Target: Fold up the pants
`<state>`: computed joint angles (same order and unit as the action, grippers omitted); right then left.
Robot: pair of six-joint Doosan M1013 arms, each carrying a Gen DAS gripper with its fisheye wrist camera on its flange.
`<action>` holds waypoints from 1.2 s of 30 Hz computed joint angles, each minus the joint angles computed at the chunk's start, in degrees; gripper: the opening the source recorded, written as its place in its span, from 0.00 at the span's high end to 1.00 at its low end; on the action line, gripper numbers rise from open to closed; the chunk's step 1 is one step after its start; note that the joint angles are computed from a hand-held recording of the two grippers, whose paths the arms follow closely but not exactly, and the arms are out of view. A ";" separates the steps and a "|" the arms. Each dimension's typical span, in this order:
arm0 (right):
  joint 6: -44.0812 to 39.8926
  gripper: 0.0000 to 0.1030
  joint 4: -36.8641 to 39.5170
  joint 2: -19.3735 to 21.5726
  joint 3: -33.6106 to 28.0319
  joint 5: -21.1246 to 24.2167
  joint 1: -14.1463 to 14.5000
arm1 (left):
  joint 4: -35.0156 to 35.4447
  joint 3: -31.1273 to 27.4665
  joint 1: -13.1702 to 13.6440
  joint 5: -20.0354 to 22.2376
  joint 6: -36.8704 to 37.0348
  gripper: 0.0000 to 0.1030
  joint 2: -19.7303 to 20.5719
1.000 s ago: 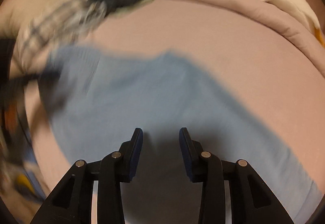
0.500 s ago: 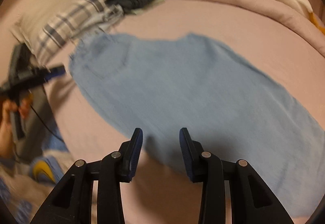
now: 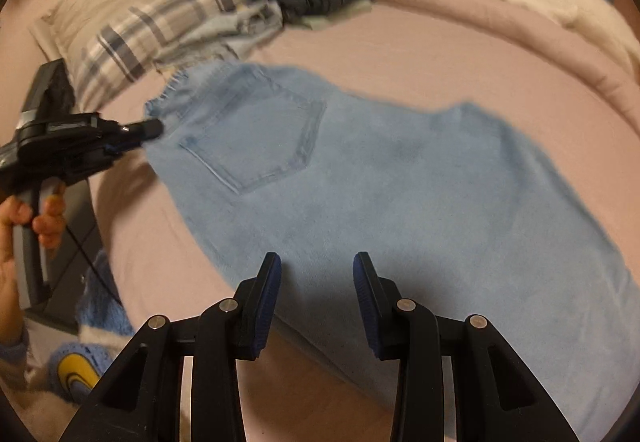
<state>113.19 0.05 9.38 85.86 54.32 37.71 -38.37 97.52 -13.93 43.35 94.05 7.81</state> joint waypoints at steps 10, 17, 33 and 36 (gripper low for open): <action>5.96 0.63 -0.38 -6.51 6.43 -7.20 -0.86 | 8.42 -0.73 -5.20 -5.76 6.84 0.59 -3.38; 16.16 0.62 -2.83 -9.77 11.57 -6.62 -2.62 | 6.58 -4.19 -11.60 3.35 16.79 0.59 1.63; 61.41 0.64 -24.29 -31.31 31.07 -5.44 -11.72 | 23.27 -7.13 -16.51 7.82 7.48 0.57 3.67; 74.15 0.67 -27.75 -37.27 35.14 -8.09 -13.36 | 20.45 -7.65 -16.97 8.34 9.18 0.57 3.62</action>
